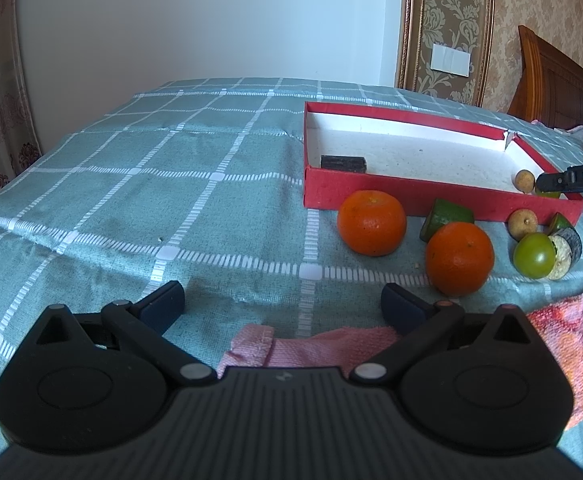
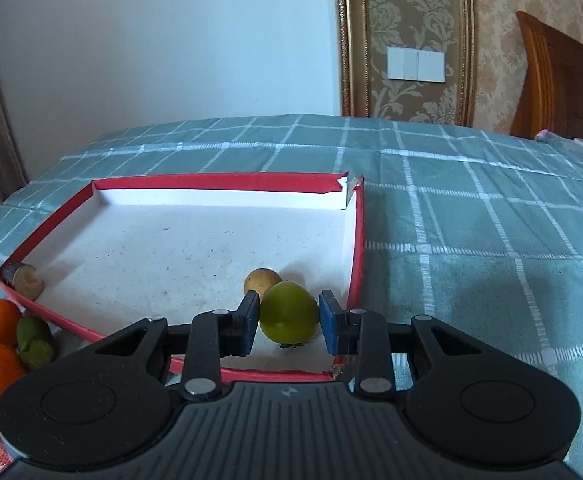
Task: Organize fruits
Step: 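Open the right gripper to release the green tomato in the tray, then lower the left gripper onto the tangerine beside the tray and close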
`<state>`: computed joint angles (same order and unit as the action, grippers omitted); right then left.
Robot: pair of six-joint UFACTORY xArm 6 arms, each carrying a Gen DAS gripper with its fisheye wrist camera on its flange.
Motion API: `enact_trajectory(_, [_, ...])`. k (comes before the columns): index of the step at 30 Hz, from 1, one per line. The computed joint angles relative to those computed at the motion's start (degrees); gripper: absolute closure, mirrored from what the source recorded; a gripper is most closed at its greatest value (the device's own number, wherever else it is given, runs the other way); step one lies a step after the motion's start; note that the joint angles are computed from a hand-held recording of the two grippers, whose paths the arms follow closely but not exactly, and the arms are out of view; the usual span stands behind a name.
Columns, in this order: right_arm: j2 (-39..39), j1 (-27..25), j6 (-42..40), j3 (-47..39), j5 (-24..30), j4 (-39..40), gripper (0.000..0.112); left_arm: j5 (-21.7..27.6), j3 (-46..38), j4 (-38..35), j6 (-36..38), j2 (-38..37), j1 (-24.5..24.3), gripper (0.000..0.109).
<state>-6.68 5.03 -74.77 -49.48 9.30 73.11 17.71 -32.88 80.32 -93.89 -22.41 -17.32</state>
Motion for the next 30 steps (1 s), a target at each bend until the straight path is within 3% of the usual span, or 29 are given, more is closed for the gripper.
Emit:
enact_trajectory(3, [-0.77,0.05,-0.33,0.51,-0.08,-0.04,0.080,0.06,-0.07,0.07,-0.07,0.10,-0.07,0.006])
enact_trajectory(9, [-5.72,-1.33,-16.03,2.18,1.62,17.41,0.062,-1.73,0.33,3.57,-2.48,-0.42,0.43,0.006])
enact_trajectory(13, [-9.70,-2.56,-32.03,4.24,1.91,34.03,0.040,6.44,0.95,9.78,-6.56,-2.24,-5.69,0.006])
enact_trajectory(18, [-11.41,-2.61,-43.20,5.10,1.36,43.44,0.040,10.03,-0.68,13.04,-7.07,-2.40,-11.49,0.006])
enact_trajectory(24, [-11.87,-2.27,-44.04,5.69,1.47,43.76,0.040,3.87,-5.98,8.94,-3.64,3.21,-10.50,0.006])
enact_trajectory(30, [-11.48,-1.55,-45.35,5.42,0.22,44.80,0.039,-1.43,-8.15,9.63,-4.36,5.51,-8.26,0.018])
